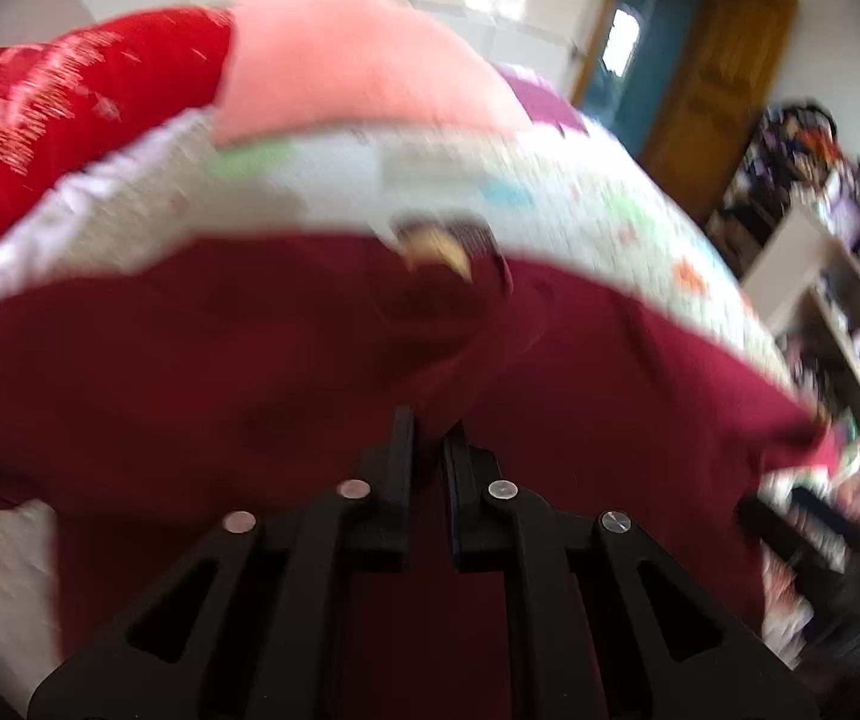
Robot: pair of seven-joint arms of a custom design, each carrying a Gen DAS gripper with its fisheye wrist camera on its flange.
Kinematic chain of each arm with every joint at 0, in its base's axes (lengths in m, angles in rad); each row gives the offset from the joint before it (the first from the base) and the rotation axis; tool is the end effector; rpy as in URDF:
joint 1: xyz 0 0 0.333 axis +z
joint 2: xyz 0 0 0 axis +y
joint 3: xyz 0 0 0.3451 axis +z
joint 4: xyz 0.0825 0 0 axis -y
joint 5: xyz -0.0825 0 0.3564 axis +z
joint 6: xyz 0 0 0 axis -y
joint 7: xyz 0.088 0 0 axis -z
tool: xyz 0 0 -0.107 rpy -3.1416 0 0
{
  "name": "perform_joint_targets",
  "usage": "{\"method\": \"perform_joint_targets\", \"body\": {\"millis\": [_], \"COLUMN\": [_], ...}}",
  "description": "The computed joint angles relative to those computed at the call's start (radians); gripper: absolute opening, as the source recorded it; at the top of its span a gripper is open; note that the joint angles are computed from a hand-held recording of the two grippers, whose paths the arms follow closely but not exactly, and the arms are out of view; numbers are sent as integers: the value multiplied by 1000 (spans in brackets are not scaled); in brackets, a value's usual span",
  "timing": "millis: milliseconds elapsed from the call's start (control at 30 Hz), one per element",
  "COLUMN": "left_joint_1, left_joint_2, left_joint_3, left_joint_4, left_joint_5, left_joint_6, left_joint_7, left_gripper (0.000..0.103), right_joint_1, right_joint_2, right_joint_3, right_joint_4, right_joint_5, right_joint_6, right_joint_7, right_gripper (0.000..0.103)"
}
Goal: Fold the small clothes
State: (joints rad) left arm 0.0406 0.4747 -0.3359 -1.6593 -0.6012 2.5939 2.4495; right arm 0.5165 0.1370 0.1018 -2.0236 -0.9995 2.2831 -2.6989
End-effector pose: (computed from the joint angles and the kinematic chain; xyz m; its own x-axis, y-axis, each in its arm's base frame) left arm 0.6821 -0.1542 0.4352 -0.6489 -0.7379 0.1856 -0.6547 0.4171 -0.6304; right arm 0.4831 0.3168 0.4476 -0.6196 -0.7619 -0.1888 -0.4806 0.5584 -0.6761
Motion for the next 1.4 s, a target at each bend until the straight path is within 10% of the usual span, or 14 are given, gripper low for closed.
{"method": "perform_joint_targets", "body": {"millis": [300,433,567,767,833,933,1033,1267,1400], "left_joint_1": [143,127,88,125,131,143,133,93,13], "left_joint_2": [-198,-217,-165,-127,-116,-92,-82,-49,9], "left_joint_3": [-28,39,127,101,97,87,82,75,170], "left_joint_4": [-173,-187,-129,-100,-86,-57,-58,-56,1], "left_joint_5": [-299,-374,-255,-220,-202,-179,-139,-21,171], "left_joint_6": [-37,85,96,141,138,134,145,185,174], "left_joint_7": [381,437,235,150,122,93,68,4,-212], "left_gripper": [61,61,61,61,61,61,61,61,61], "right_joint_1": [-53,-63,-76,-61,-27,58,63,-59,-50], "right_joint_2": [-15,70,196,307,245,131,49,77,35], "right_joint_3": [-15,-31,-70,-90,-144,-202,-179,-108,-85], "right_joint_4": [3,88,207,350,281,205,139,104,86], "right_joint_5": [-57,-4,68,231,166,0,-56,191,72], "right_joint_6": [148,206,309,272,362,248,100,65,44], "right_joint_7": [-39,-167,-317,-585,-501,-360,-290,-399,-265], "right_gripper": [103,103,99,6,6,6,6,7,12]}}
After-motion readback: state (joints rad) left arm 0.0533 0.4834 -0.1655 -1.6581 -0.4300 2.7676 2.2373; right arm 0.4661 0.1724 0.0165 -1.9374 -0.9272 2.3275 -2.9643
